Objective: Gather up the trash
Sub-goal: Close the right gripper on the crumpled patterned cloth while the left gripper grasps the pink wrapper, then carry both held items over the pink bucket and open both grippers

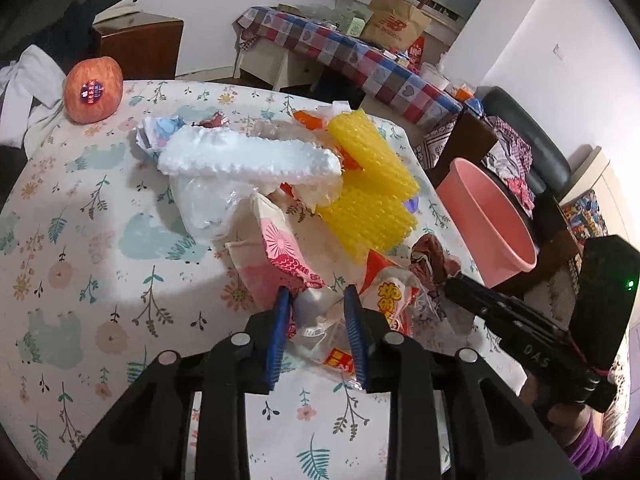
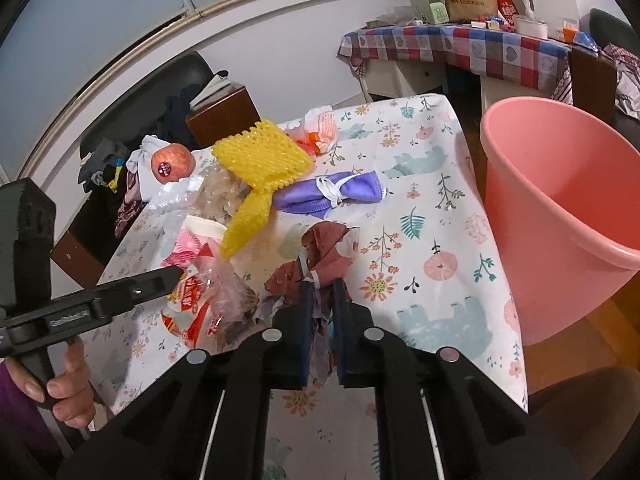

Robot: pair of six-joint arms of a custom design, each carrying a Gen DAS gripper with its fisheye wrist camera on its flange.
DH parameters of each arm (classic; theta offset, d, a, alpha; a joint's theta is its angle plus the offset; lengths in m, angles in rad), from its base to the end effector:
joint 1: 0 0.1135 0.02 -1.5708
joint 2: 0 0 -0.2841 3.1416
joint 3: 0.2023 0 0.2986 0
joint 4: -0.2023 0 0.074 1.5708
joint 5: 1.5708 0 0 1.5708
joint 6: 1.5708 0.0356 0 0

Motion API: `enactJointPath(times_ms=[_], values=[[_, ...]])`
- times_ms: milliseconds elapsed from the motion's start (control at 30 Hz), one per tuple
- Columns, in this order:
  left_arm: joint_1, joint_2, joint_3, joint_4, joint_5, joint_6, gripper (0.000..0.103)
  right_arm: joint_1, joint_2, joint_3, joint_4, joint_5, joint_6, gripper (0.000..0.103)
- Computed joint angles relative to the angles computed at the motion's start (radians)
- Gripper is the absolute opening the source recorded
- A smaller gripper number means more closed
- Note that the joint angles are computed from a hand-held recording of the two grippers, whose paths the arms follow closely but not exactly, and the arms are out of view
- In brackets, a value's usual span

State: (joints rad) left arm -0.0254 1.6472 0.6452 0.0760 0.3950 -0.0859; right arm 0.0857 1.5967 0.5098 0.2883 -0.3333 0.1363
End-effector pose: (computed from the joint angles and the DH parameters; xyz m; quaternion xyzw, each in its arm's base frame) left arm 0.3136 -0.0217 0.0972 0.0340 0.9315 -0.2031 0.2999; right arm 0.2896 0.0366 0.0894 -0.0393 0.9148 0.1939 0.3521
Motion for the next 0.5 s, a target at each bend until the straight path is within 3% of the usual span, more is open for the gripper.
enactJointPath(times_ms=[500], values=[[0.029,-0.267,-0.143,0.036,0.031,0.023,0.026,-0.086,-0.118,-0.076,0.055,-0.06,0.006,0.009]])
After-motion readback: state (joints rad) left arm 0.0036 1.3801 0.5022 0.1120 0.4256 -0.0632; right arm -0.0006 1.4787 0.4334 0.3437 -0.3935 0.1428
